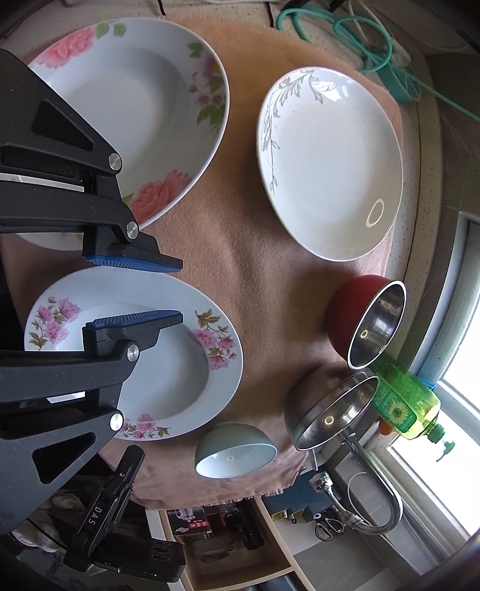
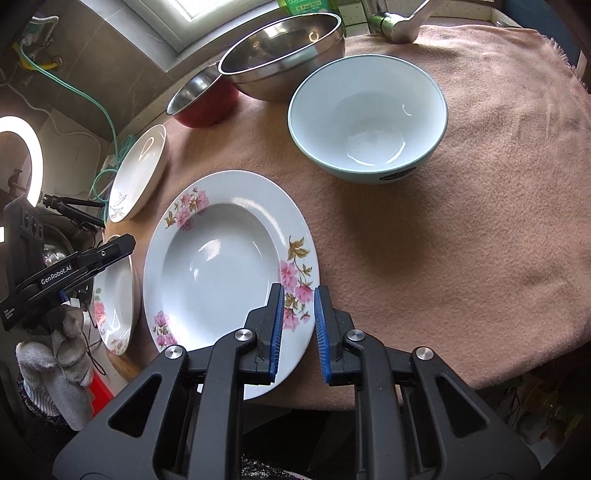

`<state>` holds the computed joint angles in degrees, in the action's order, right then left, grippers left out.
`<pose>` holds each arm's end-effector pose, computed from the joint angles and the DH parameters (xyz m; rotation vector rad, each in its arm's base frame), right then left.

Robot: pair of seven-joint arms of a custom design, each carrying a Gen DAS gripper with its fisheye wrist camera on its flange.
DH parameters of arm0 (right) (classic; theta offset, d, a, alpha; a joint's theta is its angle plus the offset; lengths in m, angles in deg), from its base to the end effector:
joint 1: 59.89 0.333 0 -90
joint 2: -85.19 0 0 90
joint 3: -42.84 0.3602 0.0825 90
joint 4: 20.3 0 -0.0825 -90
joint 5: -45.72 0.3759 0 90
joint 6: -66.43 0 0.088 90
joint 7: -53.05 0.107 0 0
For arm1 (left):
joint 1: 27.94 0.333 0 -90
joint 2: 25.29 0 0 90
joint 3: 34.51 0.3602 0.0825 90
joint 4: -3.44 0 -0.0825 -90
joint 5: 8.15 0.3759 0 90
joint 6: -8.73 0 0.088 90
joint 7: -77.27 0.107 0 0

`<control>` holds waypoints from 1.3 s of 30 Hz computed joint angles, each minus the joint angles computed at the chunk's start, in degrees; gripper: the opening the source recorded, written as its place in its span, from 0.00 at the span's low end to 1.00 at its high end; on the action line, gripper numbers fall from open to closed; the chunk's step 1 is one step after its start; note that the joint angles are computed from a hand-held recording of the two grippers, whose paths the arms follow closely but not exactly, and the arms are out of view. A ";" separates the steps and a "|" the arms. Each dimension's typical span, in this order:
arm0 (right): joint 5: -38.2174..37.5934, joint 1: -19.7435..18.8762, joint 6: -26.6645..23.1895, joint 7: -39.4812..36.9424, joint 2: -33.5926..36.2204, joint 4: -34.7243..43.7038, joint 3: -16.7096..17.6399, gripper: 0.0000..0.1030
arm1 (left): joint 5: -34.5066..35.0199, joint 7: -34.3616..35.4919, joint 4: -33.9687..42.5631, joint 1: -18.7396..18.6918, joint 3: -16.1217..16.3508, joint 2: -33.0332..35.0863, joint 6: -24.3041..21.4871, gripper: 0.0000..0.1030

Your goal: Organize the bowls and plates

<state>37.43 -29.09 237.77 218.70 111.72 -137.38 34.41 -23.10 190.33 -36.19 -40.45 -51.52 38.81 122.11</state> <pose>0.5949 0.2653 0.3128 -1.0440 2.4346 -0.1116 0.7929 -0.3071 0.3378 1.2624 -2.5304 0.7137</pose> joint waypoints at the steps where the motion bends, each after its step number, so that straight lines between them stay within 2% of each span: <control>1: -0.15 0.17 -0.13 -0.03 0.12 0.44 -0.15 0.17 | -0.24 -0.17 -0.67 0.27 -0.07 -0.38 0.32 0.19; 2: -0.51 0.60 -0.20 0.19 0.09 0.60 -0.65 0.18 | -0.54 -0.28 -1.98 0.62 -0.14 -1.11 1.03 0.21; 4: -1.33 1.17 -0.29 0.37 0.17 1.10 -1.38 0.29 | -1.34 0.15 -6.78 1.61 -0.41 -3.71 3.95 0.23; 7: -2.07 1.09 -0.41 -0.08 0.81 2.76 -1.45 0.35 | -2.40 0.20 -12.02 3.09 -0.61 -6.62 7.34 0.28; 11: -1.99 -0.83 -1.25 -3.49 2.76 6.98 0.61 0.36 | -3.85 -0.67 -17.84 5.08 -0.61 -9.83 11.44 0.29; 15: -0.58 -3.56 -1.47 -9.17 5.19 11.55 3.99 0.44 | -4.70 -1.83 -24.01 6.96 -0.11 -13.20 16.50 0.29; 23: 3.53 -6.53 -5.81 -21.03 11.83 23.69 9.14 0.44 | -5.67 -5.27 -32.78 10.72 0.77 -17.51 23.57 0.29; 30: 6.85 -7.35 -11.10 -30.34 17.50 34.27 11.71 0.44 | -5.96 -7.89 -38.50 13.23 1.36 -19.91 28.50 0.29; 39: 10.97 -7.51 -20.44 -39.03 26.60 50.74 13.43 0.44 | -5.82 -10.12 -40.54 15.53 1.32 -19.90 29.44 0.29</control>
